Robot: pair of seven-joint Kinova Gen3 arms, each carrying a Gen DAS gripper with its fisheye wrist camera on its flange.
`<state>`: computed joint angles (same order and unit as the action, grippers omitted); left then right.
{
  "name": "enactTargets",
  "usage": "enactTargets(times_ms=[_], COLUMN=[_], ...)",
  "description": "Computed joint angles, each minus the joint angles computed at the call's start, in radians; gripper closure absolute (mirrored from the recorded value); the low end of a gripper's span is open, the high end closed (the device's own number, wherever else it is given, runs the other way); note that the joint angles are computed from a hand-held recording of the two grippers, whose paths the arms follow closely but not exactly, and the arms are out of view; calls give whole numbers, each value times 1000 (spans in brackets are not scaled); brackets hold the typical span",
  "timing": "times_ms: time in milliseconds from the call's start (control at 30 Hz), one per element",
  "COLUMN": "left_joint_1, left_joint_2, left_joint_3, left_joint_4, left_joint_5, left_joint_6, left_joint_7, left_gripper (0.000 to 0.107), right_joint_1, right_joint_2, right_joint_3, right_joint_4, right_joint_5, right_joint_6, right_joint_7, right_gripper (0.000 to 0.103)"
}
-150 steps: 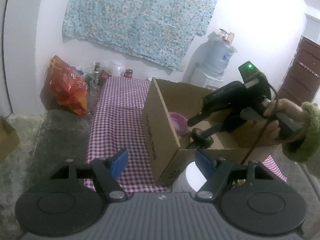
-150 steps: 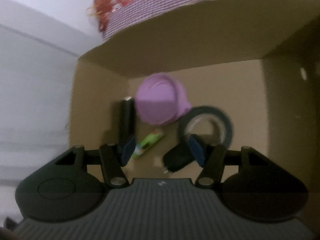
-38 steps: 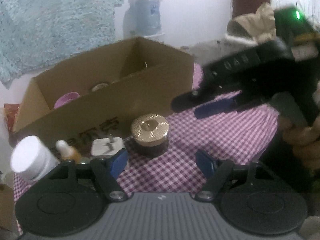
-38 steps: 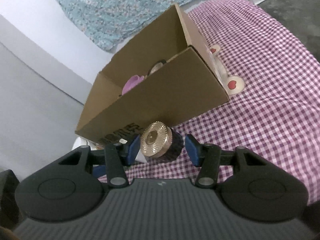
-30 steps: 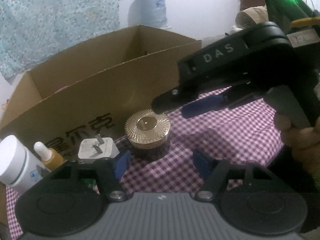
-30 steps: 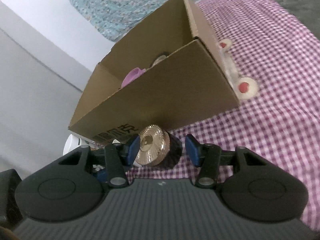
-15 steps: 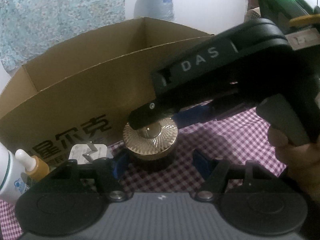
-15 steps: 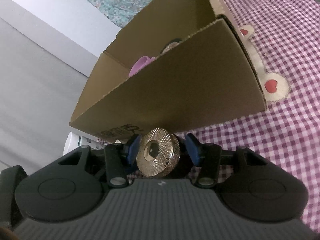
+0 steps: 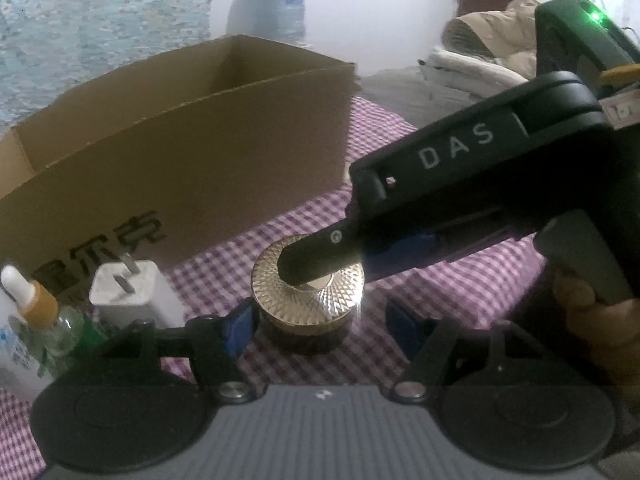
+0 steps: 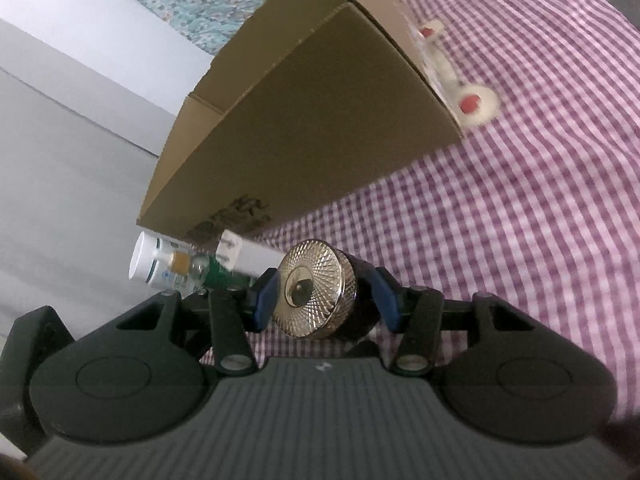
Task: Organize rigid objects
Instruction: 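Lift the gold-lidded jar with the right gripper and carry it over the box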
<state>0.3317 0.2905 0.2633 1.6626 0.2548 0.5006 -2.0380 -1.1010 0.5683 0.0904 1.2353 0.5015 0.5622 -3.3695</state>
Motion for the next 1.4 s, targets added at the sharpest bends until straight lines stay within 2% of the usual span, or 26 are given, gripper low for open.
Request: enactTargets(times_ms=[167,367,500,567,767,1000,1200,1400], left_joint_1=[-28,22,30,33,3,-24,-69,-98], left_joint_2=[-19,-4,9,12,8,-12,-43,-107], left_joint_3=[24,-8,-11,-15,10,33,70,82], left_joint_4=[41,33,26,24,34,56,79,100], left_joint_5=[40,-28,-49,-59,-39,3,85,172], left_joint_6=[-29,-55,-65,-70,-76,-89,-116,-165], left_joint_7=[-75,-49,-19,-3,-25,-70,-148,-223], left_gripper=[38,38,45,50,51,51,51,51], right_joint_1=[-69,-112,-97,-103,-111,-101,-121,-130], right_joint_2=[-30,-32,-31,-32,-32,-21,-15,4], right_joint_3=[46,69,42,51,50,6,-4,-24], right_joint_4=[67,88,92,111,117,52,-7,-130], right_joint_5=[52,143,170,193,232,221,251,280], right_joint_6=[-25,15,20,-10,-8,80,160,265], right_joint_7=[-121,-227,-274,-325,-390,-367,-362,-266], right_gripper=[52,52,53,53,56,58,58,58])
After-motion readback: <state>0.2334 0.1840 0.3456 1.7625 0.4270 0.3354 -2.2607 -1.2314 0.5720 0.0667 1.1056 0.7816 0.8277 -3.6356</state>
